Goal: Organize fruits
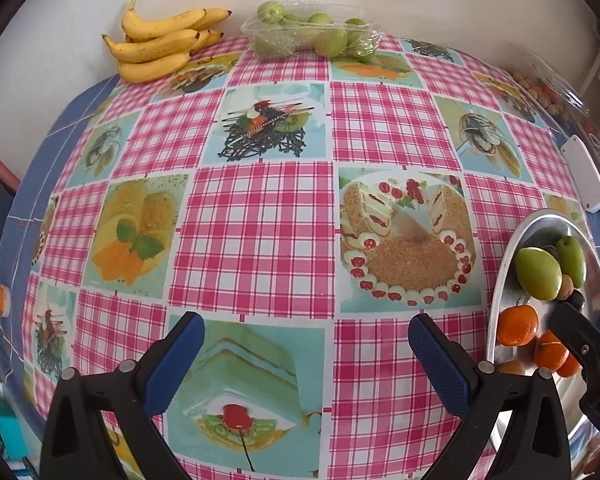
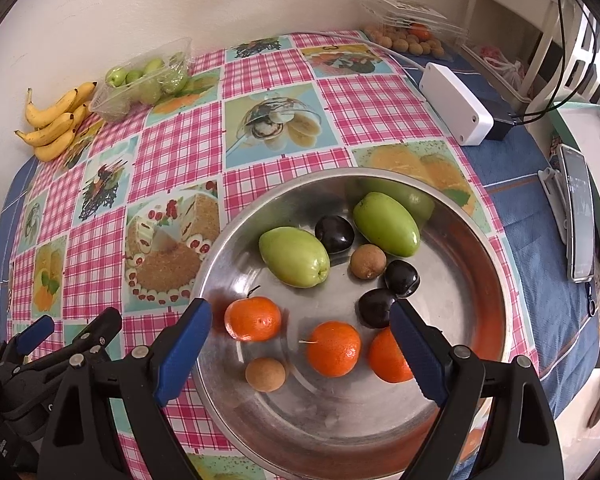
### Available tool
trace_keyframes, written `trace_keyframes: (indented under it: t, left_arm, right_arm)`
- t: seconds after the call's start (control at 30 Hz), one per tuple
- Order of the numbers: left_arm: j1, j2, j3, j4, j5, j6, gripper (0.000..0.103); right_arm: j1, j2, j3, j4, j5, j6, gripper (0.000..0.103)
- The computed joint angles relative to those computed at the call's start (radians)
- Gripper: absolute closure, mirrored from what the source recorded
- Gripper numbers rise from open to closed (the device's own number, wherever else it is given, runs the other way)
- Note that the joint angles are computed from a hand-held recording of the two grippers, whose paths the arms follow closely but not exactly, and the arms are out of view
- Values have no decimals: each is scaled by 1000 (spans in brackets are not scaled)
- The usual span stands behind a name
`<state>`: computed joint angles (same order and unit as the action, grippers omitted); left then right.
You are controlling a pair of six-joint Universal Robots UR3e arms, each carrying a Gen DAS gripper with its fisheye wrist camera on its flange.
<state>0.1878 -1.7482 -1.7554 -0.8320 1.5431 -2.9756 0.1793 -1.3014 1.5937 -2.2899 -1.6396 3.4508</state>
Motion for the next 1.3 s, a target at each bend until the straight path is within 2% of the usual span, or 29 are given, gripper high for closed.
trace_keyframes:
  t: [0.33,0.4,0.5,0.57,0.7,1.0,1.3]
  left_arm:
    - [39,18,-44,78,-20,44,0]
    - [30,29,-58,103,24,36,0]
    - [-5,40,-74,142,142,15,0]
    - [-1,63,-91,146,149,23,0]
    - [9,126,-112,101,134,37,0]
    - [-8,304,-194,2,192,70,0]
    - [49,485,-291,-48,137,124,0]
  right_arm:
    - [18,-8,12,-1,-11,-1,12]
    - [24,-16,22,-5,-12,0,12]
    - [32,-30,41,-8,-17,2,12]
    - [40,-41,56,-10,-22,5,12]
    - [57,-76,98,-22,-34,15,12]
    - [75,-180,220,-42,-45,46,12]
    - [91,-273,305,-59,-61,68,12]
